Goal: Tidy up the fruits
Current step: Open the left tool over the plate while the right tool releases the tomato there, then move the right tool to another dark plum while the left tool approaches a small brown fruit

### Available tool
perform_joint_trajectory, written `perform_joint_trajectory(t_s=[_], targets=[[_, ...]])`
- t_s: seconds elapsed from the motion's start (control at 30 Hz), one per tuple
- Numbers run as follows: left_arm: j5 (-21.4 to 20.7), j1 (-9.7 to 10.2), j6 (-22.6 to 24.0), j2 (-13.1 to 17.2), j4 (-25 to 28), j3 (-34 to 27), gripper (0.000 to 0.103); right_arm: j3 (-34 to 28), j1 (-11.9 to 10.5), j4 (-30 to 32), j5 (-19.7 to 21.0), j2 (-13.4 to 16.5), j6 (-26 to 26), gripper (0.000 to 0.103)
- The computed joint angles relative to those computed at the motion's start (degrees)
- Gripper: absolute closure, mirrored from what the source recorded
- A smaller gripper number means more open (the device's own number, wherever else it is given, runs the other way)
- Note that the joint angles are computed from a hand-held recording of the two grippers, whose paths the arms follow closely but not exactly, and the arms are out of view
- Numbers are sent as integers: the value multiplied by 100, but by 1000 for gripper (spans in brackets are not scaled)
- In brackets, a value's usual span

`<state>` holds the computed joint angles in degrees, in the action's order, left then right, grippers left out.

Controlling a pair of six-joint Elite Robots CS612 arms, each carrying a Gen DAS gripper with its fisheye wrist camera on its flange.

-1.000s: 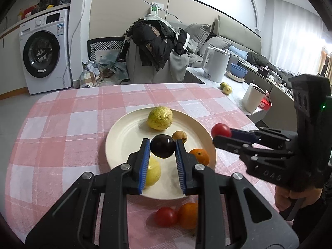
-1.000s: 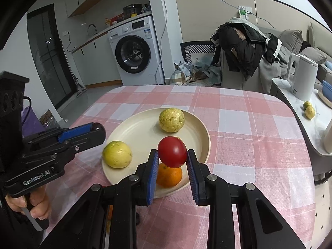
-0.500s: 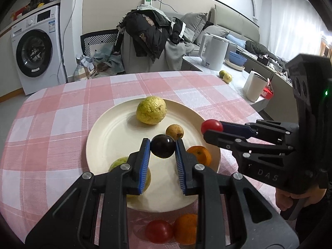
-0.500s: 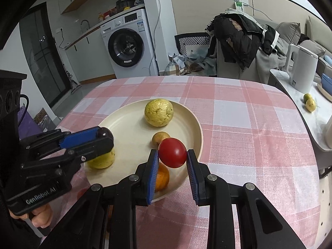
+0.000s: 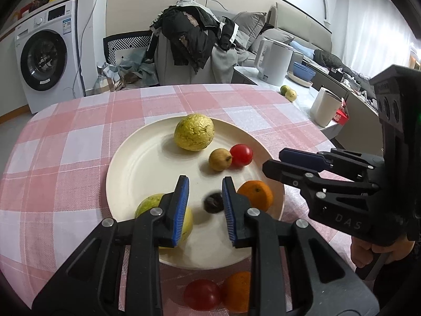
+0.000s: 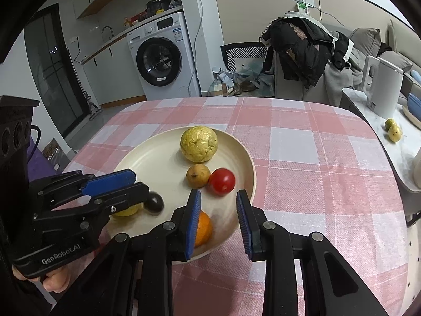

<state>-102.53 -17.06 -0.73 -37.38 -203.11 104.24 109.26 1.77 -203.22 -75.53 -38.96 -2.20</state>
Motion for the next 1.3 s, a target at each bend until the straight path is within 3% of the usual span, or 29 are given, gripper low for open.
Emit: perform_joint_trajectory(t_s=[0.1, 0.13, 0.23, 0.27, 0.37, 0.43, 0.53, 0.9, 1.03, 1.3], targets=[[163, -10, 21, -56, -84, 89, 67, 72, -16, -98, -7, -22, 87, 59], [226, -13, 19, -77, -166, 142, 56, 101, -16, -122, -22, -36, 103, 53], [436, -6, -29, -167, -394, 335, 26, 228, -12, -221, -94, -93, 94, 49], [473, 7, -65, -200, -457, 396, 17, 277, -11, -251, -119, -116, 128, 41], [426, 76, -159, -278, -654, 564, 12, 409, -35, -339, 3, -159, 223, 17], [379, 127, -194, -342, -741, 684, 0, 526, -45, -467, 94, -186, 258, 10], [347, 186, -227, -421, -938, 865, 1, 654, 8, -640, -31, -224, 179, 0], [420, 291, 7, -541, -1284, 1378, 1, 842, 148, -624, -199, -276, -149, 0], [456, 316, 11, -492, -1164, 1393, 1, 881, 216, -533, -366, -251, -410, 0], [425, 268, 63, -391, -1034, 1364, 1, 924, 236, -240, -274, -257, -550, 0]])
